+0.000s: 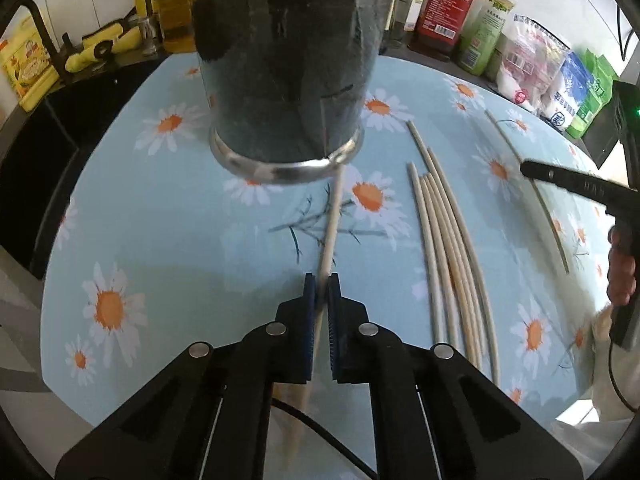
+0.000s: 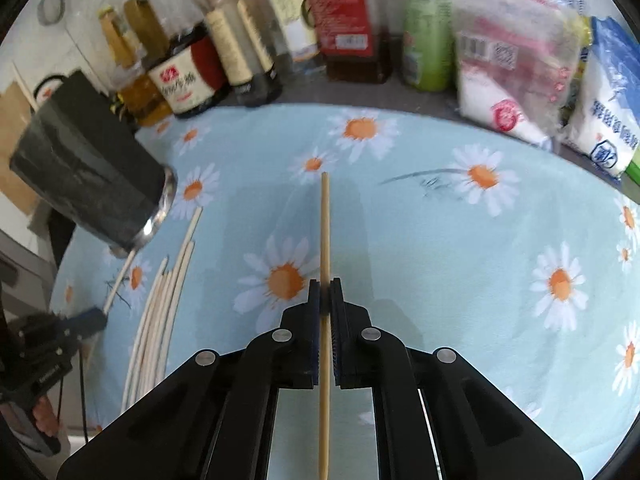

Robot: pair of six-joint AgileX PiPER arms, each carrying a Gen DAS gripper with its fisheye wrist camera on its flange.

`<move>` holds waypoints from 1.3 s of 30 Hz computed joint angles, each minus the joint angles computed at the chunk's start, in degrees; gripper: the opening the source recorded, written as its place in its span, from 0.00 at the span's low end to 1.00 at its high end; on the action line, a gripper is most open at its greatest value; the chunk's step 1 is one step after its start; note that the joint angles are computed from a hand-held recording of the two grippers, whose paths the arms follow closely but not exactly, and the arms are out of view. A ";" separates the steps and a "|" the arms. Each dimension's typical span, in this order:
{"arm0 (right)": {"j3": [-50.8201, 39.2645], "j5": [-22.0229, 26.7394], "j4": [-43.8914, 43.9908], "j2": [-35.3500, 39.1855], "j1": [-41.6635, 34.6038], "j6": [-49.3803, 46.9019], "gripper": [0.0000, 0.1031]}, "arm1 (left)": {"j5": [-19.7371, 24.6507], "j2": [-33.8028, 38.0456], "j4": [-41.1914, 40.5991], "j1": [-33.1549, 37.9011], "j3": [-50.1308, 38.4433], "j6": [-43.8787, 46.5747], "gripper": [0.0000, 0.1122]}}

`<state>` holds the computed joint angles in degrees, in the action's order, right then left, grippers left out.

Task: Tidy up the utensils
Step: 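Close the left tool on a chopstick while the right tool grasps another, then lift the left tool's chopstick over the holder while the right tool carries its own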

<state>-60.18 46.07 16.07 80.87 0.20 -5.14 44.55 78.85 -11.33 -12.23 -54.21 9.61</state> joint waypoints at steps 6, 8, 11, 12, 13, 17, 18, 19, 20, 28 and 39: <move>-1.18 2.96 12.99 -2.13 -7.66 -12.96 0.05 | 1.93 -4.74 -0.85 0.44 2.86 -2.13 0.04; -2.31 2.96 14.33 -2.40 -8.14 -14.24 0.05 | 2.99 -6.52 -1.69 1.43 3.78 -2.40 0.04; -4.04 4.38 16.64 -3.02 -9.01 -16.63 0.05 | 4.04 -10.72 -1.34 2.75 5.81 -4.03 0.04; -4.63 4.59 17.04 -2.99 -9.03 -17.15 0.05 | 4.38 -11.91 -1.16 3.12 6.23 -4.73 0.04; -5.49 5.32 17.60 -3.18 -9.11 -18.01 0.05 | 4.99 -13.95 -0.87 3.81 6.90 -5.73 0.04; -8.91 6.88 19.99 -3.14 -8.55 -20.97 0.05 | 6.49 -18.47 2.16 5.14 6.55 -10.51 0.04; -9.84 6.96 20.40 -3.02 -8.14 -21.29 0.05 | 6.79 -19.47 3.41 5.57 6.09 -11.81 0.04; -11.07 7.09 20.62 -2.96 -7.74 -21.42 0.05 | 6.93 -19.86 4.56 5.40 5.41 -13.24 0.04; -12.18 7.06 20.80 -3.02 -7.28 -21.51 0.05 | 7.38 -20.85 4.78 6.17 4.64 -13.56 0.04; -23.00 7.83 24.55 -2.21 -5.77 -22.06 0.05 | 8.32 -21.25 4.94 11.44 -5.80 -10.57 0.04; -35.30 6.07 35.92 0.18 -4.42 -25.80 0.05 | 5.46 -15.96 -10.84 20.73 -21.03 5.88 0.05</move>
